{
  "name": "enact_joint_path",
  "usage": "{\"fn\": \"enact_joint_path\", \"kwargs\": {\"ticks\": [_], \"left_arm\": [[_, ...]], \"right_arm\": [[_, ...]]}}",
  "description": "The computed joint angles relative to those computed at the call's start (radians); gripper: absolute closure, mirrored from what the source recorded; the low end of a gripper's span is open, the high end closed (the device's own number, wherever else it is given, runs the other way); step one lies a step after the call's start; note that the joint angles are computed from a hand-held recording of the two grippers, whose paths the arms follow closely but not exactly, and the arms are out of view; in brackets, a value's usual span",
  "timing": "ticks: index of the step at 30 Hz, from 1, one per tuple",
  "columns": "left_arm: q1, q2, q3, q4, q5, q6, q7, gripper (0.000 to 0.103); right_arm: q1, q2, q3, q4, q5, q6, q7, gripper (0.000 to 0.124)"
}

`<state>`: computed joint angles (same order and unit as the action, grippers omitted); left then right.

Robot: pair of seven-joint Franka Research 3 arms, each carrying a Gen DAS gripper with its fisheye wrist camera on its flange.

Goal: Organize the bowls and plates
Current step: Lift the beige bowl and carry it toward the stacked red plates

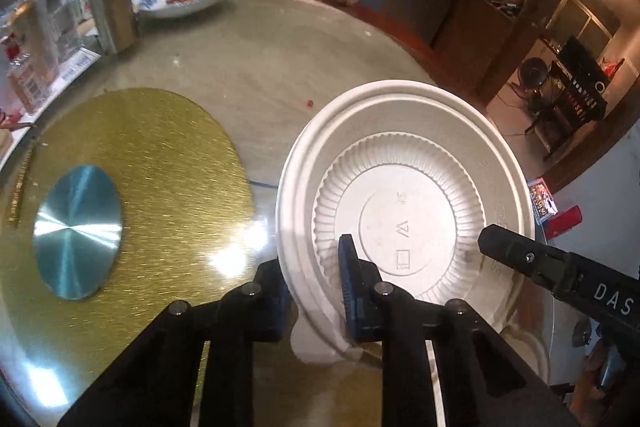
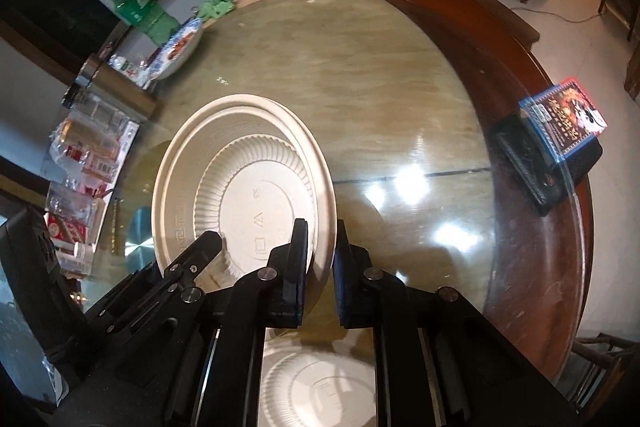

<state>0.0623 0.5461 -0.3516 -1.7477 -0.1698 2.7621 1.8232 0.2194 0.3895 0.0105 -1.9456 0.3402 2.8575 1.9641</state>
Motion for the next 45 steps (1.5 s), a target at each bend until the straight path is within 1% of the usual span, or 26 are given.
{"fn": "enact_joint_path", "kwargs": {"ticks": [3,9,14,17,19,23,27,32,35,38,45], "left_arm": [[0.02,-0.039,0.002,-0.043,-0.006,0.03,0.007,0.083],[0.093,-0.146,0.001,-0.169,-0.065,0.076,0.041,0.083],[0.125,-0.247,0.031,-0.293,-0.108,0.124,0.072,0.083],[0.146,-0.306,0.04,-0.368,-0.155,0.151,0.116,0.083],[0.171,-0.342,0.034,-0.413,-0.223,0.161,0.182,0.083],[0.17,-0.399,0.053,-0.479,-0.33,0.172,0.289,0.083],[0.167,-0.439,0.077,-0.519,-0.459,0.159,0.412,0.083],[0.145,-0.474,0.133,-0.556,-0.581,0.134,0.538,0.083],[0.126,-0.485,0.175,-0.572,-0.624,0.115,0.589,0.083],[0.107,-0.487,0.215,-0.58,-0.656,0.097,0.628,0.083],[0.102,-0.495,0.261,-0.611,-0.72,0.073,0.71,0.083]], "right_arm": [[0.018,-0.004,0.004,0.012,-0.014,-0.003,0.001,0.113],[0.057,-0.014,0.038,0.026,-0.015,0.002,-0.018,0.113],[0.093,-0.029,0.083,0.007,0.017,0.038,-0.047,0.113],[0.127,-0.039,0.097,-0.016,0.029,0.066,-0.046,0.113],[0.148,-0.051,0.098,-0.036,0.031,0.082,-0.037,0.113],[0.199,-0.08,0.083,-0.081,0.009,0.103,0.009,0.113],[0.28,-0.105,0.031,-0.116,-0.089,0.108,0.117,0.113],[0.364,-0.114,-0.024,-0.123,-0.238,0.096,0.267,0.113],[0.388,-0.109,-0.034,-0.114,-0.31,0.079,0.333,0.113],[0.396,-0.101,-0.024,-0.11,-0.347,0.075,0.374,0.112],[0.405,-0.07,-0.001,-0.084,-0.377,0.051,0.411,0.112]]}}
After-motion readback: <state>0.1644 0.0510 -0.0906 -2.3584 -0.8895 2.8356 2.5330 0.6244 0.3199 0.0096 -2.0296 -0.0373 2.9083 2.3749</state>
